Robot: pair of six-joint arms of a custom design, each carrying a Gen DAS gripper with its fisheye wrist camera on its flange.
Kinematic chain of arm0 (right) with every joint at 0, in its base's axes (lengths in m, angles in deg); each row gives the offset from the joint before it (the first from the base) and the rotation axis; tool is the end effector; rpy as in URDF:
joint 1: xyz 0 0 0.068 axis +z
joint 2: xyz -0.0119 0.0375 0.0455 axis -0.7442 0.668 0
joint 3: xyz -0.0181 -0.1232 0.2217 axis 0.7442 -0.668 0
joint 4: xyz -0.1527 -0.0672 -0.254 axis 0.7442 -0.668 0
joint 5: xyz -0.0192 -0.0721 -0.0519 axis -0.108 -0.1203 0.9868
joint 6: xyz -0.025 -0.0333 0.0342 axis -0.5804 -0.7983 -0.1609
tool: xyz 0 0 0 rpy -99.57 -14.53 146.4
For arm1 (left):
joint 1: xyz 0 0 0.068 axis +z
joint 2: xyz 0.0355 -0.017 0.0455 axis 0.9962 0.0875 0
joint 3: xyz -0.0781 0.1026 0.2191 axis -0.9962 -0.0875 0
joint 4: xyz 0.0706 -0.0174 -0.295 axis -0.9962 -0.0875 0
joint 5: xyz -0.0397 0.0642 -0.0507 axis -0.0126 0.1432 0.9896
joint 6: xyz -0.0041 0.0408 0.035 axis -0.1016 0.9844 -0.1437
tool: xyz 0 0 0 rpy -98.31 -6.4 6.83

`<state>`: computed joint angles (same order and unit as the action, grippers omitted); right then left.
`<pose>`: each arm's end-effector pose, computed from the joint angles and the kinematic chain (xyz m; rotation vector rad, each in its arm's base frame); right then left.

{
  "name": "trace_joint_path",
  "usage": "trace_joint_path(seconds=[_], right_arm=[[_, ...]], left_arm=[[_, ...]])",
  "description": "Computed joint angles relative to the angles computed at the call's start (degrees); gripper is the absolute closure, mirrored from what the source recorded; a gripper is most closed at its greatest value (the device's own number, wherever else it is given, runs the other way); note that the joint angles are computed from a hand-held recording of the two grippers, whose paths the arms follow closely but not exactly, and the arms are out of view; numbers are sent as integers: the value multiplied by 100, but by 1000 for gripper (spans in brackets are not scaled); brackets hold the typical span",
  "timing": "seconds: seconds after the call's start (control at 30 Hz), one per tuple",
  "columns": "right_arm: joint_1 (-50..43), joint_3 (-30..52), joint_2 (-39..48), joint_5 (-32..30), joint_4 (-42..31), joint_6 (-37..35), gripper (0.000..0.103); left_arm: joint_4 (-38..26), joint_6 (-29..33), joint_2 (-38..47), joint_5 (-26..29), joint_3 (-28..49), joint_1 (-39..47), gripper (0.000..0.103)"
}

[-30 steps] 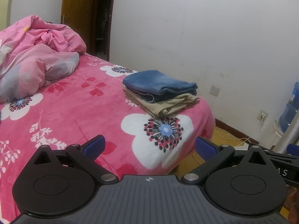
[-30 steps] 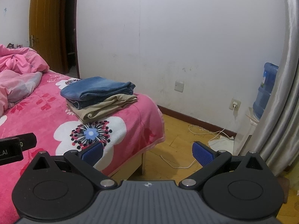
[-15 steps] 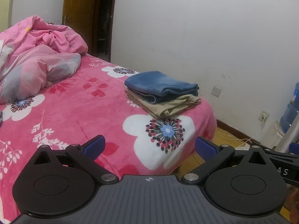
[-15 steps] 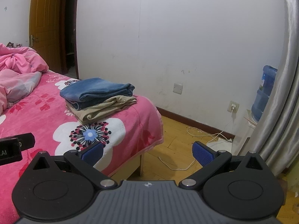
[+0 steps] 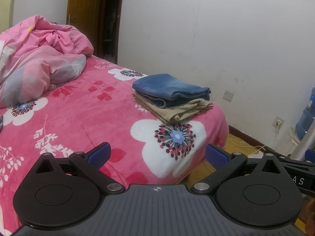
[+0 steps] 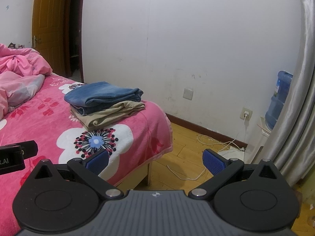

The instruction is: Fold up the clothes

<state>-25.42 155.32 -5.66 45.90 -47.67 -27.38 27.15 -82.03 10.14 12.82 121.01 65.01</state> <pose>0.1705 0.0409 0.4336 0.7462 2.0274 -0.4939 0.2874 -0.1134 0.4151 0.5387 2.1061 -0.4444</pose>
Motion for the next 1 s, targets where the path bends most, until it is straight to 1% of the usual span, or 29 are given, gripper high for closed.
trace_joint_path(seconds=[0.77,1.0], right_arm=[[146,29,72,75,-146,194,0],[123,5,53,50,-122,158,0]], left_arm=[[7,13,-5,35,-32,15,0],[-10,13,-6,61,-30,37,0]])
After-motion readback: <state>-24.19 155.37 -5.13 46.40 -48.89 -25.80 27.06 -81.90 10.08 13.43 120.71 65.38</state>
